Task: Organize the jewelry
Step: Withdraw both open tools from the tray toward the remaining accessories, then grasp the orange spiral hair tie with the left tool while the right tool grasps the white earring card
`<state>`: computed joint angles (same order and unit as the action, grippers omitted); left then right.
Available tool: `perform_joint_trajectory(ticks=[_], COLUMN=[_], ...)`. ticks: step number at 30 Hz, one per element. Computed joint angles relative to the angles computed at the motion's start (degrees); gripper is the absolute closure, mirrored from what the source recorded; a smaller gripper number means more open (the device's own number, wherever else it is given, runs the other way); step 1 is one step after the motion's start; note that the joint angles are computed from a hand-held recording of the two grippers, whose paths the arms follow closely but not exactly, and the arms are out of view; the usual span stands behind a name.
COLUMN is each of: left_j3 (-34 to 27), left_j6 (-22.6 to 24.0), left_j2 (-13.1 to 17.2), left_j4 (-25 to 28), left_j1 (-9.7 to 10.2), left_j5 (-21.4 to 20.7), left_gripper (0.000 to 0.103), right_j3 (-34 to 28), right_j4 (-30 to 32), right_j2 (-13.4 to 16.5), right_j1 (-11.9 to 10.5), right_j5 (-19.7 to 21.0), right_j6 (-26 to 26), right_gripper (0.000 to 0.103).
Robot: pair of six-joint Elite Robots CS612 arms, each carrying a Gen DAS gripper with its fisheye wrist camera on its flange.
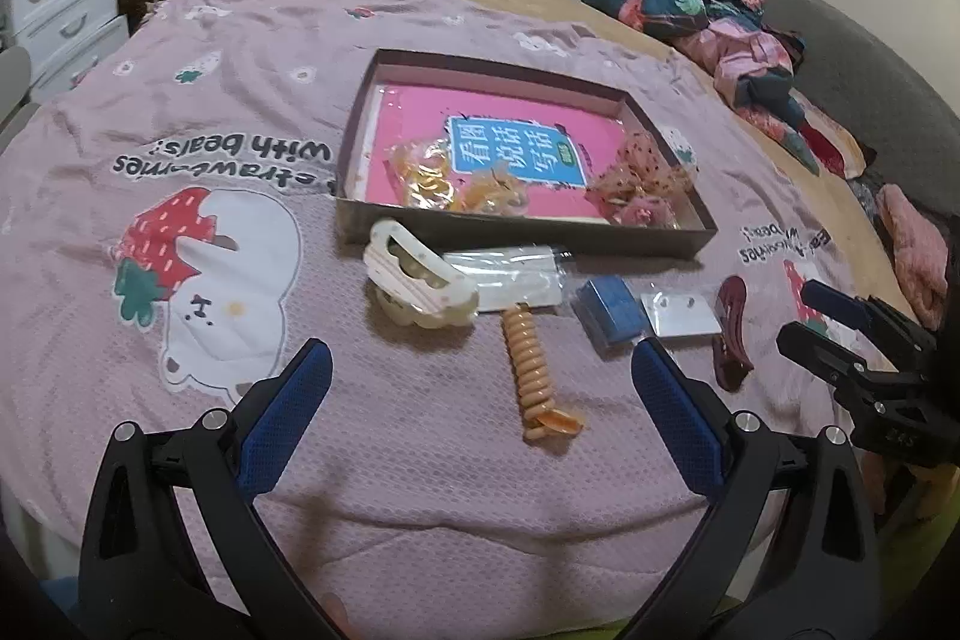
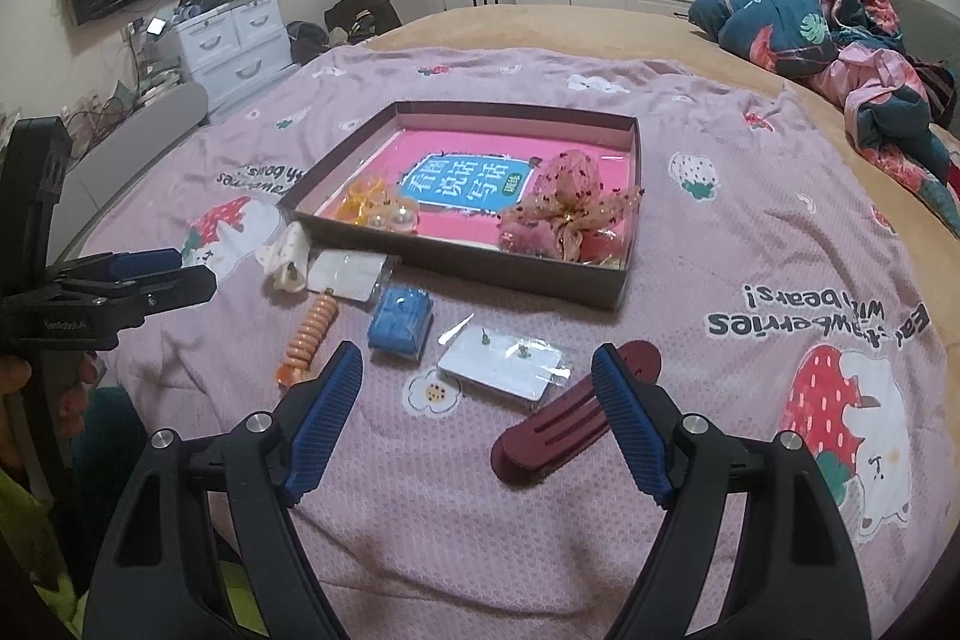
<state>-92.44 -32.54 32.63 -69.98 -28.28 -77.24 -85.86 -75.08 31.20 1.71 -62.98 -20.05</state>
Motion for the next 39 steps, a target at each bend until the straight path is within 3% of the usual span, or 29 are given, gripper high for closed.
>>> perform_joint_trajectory(ticks=[16, 25, 28, 36, 39], left_j3=[2.1, 3.4, 3.9, 5.4, 5.9], left_j6=[0.5, 0.0, 0.0, -0.4, -0.6], left_j2=[0.4, 0.6, 0.6, 0.4, 0.2], left_j4=[1.4, 1.4, 1.4, 1.7, 1.8], left_j1=[-1.11, -1.17, -1.17, -1.07, -1.06], left_j5=[-2.6, -3.3, -3.7, -3.3, -2.7], left_gripper=[0.010, 0.023, 0.034, 0.038, 0.046], right_j3=[0.3, 1.3, 1.8, 4.5, 5.6], right_j4=[1.5, 2.2, 2.0, 1.4, 1.1], right_j2=[0.7, 0.7, 0.7, -0.2, -0.6], right_j1=[-0.7, -0.9, -0.9, -0.3, -0.1], right_j5=[0.1, -0.2, -0.4, -1.2, -1.4], right_j6=[-1.1, -2.0, -2.6, -5.1, -5.9], right_gripper=[0.025, 0.025, 0.025, 0.025, 0.025])
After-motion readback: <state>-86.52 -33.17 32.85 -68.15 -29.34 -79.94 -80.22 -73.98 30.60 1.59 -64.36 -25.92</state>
